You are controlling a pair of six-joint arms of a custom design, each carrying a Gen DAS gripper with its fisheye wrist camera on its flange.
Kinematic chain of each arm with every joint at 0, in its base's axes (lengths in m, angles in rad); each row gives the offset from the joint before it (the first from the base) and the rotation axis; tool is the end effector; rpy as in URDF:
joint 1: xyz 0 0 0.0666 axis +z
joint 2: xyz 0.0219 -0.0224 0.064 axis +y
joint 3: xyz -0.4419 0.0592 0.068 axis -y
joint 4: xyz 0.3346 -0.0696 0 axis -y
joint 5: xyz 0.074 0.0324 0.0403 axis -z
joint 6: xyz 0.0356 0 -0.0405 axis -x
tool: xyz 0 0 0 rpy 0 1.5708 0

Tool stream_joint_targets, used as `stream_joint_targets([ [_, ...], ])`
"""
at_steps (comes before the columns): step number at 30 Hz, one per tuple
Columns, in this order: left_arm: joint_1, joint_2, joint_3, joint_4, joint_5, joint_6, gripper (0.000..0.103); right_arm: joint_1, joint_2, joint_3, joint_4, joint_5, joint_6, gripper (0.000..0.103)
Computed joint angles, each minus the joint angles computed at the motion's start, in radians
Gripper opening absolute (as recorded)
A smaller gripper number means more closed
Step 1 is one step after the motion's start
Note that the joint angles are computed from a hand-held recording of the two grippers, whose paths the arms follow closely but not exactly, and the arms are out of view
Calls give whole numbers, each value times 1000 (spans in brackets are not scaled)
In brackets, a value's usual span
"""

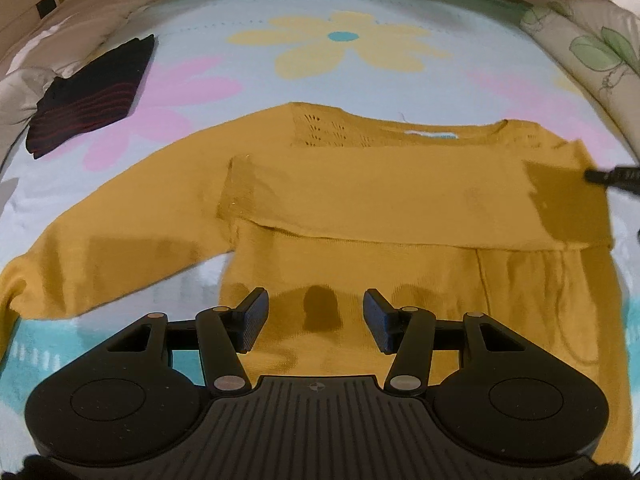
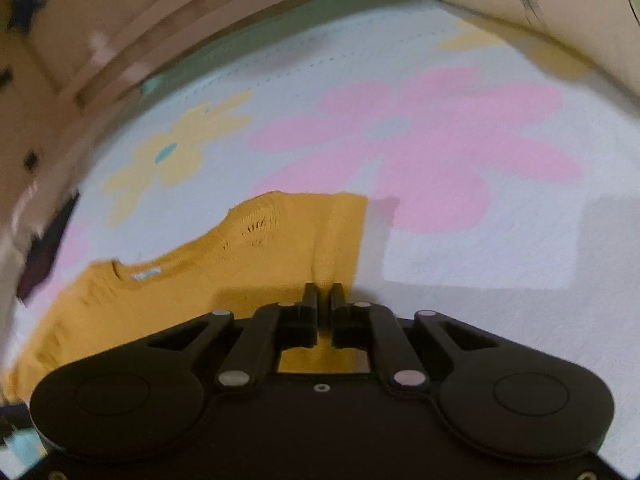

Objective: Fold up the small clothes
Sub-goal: 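Move the left tool toward the other sleeve cuff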

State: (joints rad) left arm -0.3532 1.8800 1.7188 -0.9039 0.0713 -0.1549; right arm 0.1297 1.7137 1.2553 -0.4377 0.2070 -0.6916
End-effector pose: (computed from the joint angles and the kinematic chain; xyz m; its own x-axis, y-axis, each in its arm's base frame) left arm 0.5660 -0.2118 0.3812 -0.7528 0.4415 -0.4882 0.4995 0.8662 0.0132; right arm 0.5167 0.0596 0.3251 -0.5960 0.5517 -0.5835 0.4944 0.8247 0.2748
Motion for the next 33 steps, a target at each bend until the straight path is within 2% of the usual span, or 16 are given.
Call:
stream_joint_targets([
  [2, -5, 3, 0, 0, -8, -3, 51, 16, -1, 41, -64, 95, 67, 10],
  [5, -13, 6, 0, -4, -17, -5, 51, 30, 19, 77, -131, 166, 108, 10],
  [8, -12, 2, -11, 5, -16, -14, 51, 32, 51, 87, -180, 154, 106, 13],
  [9, -11, -1, -17, 10, -16, -18, 51, 30, 57, 84, -188, 151, 93, 18],
  [10, -9, -2, -20, 14, -19, -19, 51, 30, 48, 64, -159, 162, 87, 19],
  [11, -6, -2, -22, 16, -21, -17, 51, 25, 45, 63, -166, 163, 80, 26],
  [12, -4, 1, -21, 15, -24, -13, 51, 21, 39, 66, -176, 164, 71, 39],
  [13, -2, 3, -17, 12, -26, -9, 51, 17, 25, 54, -155, 174, 59, 44],
  [16, 7, 18, 5, -16, -25, 20, 51, -2, -20, 7, -52, 151, 18, 48],
  [18, 15, 29, 21, -44, -14, 43, 51, -8, -37, -17, 7, 118, 23, 70],
  [20, 27, 40, 31, -65, 13, 70, 51, -6, -28, -10, 5, 87, 53, 82],
  [25, 69, 55, 22, -78, 118, 131, 51, 14, 33, 47, -102, 73, 140, 86],
  [29, 75, 49, -4, -49, 136, 73, 53, 26, 62, 74, -197, 116, 178, 103],
  [30, 74, 48, -6, -48, 134, 58, 54, 26, 61, 66, -195, 125, 179, 102],
  [32, 68, 46, -13, -45, 136, 23, 70, 21, 47, 43, -184, 108, 137, 103],
  [33, 66, 46, -15, -45, 143, 9, 74, 16, 44, 47, -202, 99, 108, 103],
])
